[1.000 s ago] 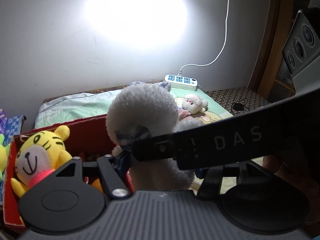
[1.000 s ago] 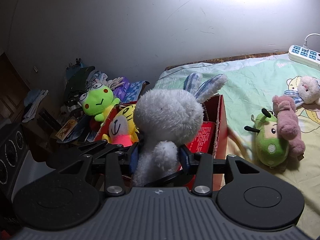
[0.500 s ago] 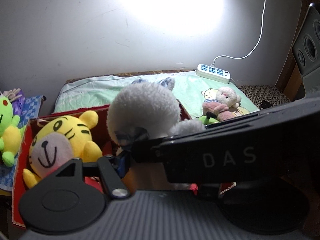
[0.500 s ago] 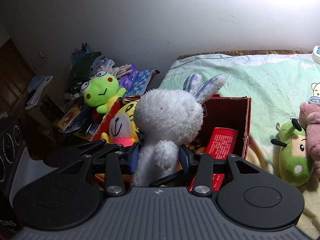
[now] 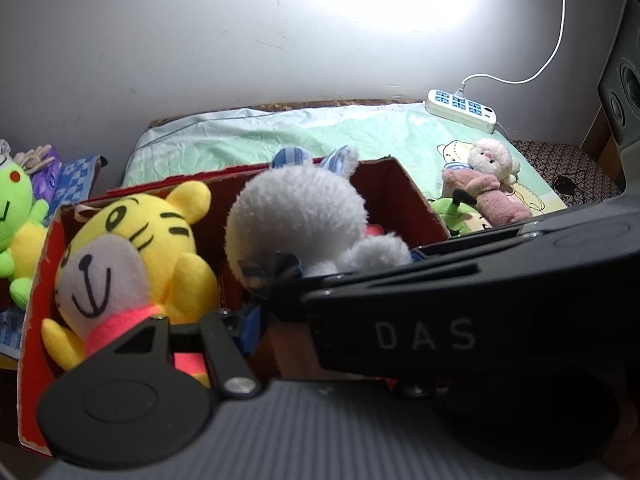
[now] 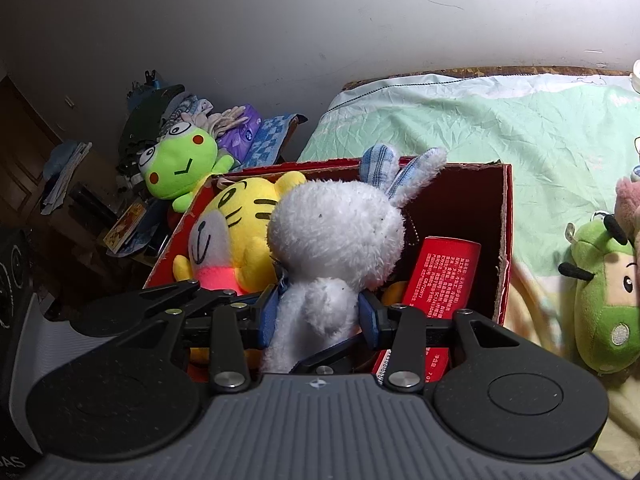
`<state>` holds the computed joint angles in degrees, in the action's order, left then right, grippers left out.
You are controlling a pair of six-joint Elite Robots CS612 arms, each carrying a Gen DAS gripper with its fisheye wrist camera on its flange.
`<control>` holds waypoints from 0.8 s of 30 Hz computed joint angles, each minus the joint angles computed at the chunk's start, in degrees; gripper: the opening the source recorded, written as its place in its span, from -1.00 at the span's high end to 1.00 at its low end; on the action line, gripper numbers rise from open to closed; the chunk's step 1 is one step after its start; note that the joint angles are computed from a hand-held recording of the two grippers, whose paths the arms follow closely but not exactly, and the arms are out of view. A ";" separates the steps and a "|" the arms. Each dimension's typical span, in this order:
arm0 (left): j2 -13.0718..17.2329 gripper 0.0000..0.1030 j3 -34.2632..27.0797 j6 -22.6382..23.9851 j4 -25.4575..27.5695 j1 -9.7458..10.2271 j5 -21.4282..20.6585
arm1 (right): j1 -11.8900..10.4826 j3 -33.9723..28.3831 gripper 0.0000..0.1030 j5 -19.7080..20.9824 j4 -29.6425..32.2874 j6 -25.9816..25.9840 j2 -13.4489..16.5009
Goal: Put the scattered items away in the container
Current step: 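Carry the white bunny with the right gripper over the red box, then lower the white bunny into the red box and open the right gripper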
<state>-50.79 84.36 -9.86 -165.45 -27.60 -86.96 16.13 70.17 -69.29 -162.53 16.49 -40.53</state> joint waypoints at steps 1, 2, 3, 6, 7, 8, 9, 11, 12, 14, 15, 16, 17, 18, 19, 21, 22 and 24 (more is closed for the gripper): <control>0.06 -0.04 -0.16 0.02 0.59 0.01 0.20 | 0.02 -0.26 0.13 -0.05 0.40 0.00 0.17; 0.13 -0.04 -0.32 -0.02 1.09 0.04 0.35 | 0.04 -0.53 0.13 -0.08 0.85 -0.04 0.34; 0.20 -0.04 -0.48 -0.12 1.66 0.07 0.50 | 0.06 -0.80 0.13 -0.10 1.31 -0.11 0.52; 0.38 -0.04 -1.02 -0.27 3.54 0.13 1.23 | 0.18 -1.82 0.13 -0.09 2.73 -0.63 1.10; 0.43 -0.04 -1.24 -0.28 4.37 0.12 1.65 | 0.25 -2.21 0.13 -0.22 3.37 -0.88 1.31; 0.47 -0.04 -1.44 -0.37 5.12 0.13 2.00 | 0.32 -2.62 0.13 -0.32 3.98 -1.07 1.52; 0.52 -0.04 -1.60 -0.56 5.77 0.17 2.24 | 0.37 -3.01 0.13 -0.28 4.49 -1.20 1.74; 0.62 -0.06 -1.80 -1.02 6.71 0.34 2.41 | 0.47 -3.69 0.13 -0.16 5.38 -1.61 2.13; 0.66 -0.06 -1.93 -1.25 7.40 0.41 2.55 | 0.54 -4.05 0.13 -0.20 5.94 -1.94 2.31; 0.71 -0.08 -2.11 -1.64 8.73 0.51 2.86 | 0.65 -4.81 0.14 0.01 7.41 -2.72 2.66; 0.69 -0.08 -2.04 -1.78 9.12 0.57 3.02 | 0.68 -5.03 0.14 0.27 7.89 -3.03 2.78; 0.62 -0.08 -1.92 -1.90 9.30 0.63 3.08 | 0.75 -5.28 0.14 0.47 8.37 -3.45 2.88; 0.52 -0.08 -1.78 -2.04 9.46 0.71 3.05 | 0.82 -5.50 0.14 0.68 8.79 -3.91 2.97; 0.40 -0.07 -1.60 -2.17 9.61 0.80 2.98 | 0.86 -5.68 0.14 0.94 9.13 -4.30 3.04; 0.33 -0.07 -1.46 -2.21 9.70 0.88 2.94 | 0.90 -5.86 0.14 1.18 9.48 -4.65 3.11; 0.26 -0.07 -1.34 -2.33 10.01 0.97 3.00 | 1.02 -6.37 0.14 1.21 10.42 -5.46 3.34; 0.28 -0.07 -1.34 -2.45 10.25 1.00 3.05 | 1.06 -6.63 0.14 1.18 10.89 -5.76 3.47; 0.36 -0.07 -1.33 -2.75 10.44 1.11 2.94 | 1.08 -6.99 0.13 1.25 11.66 -6.14 3.64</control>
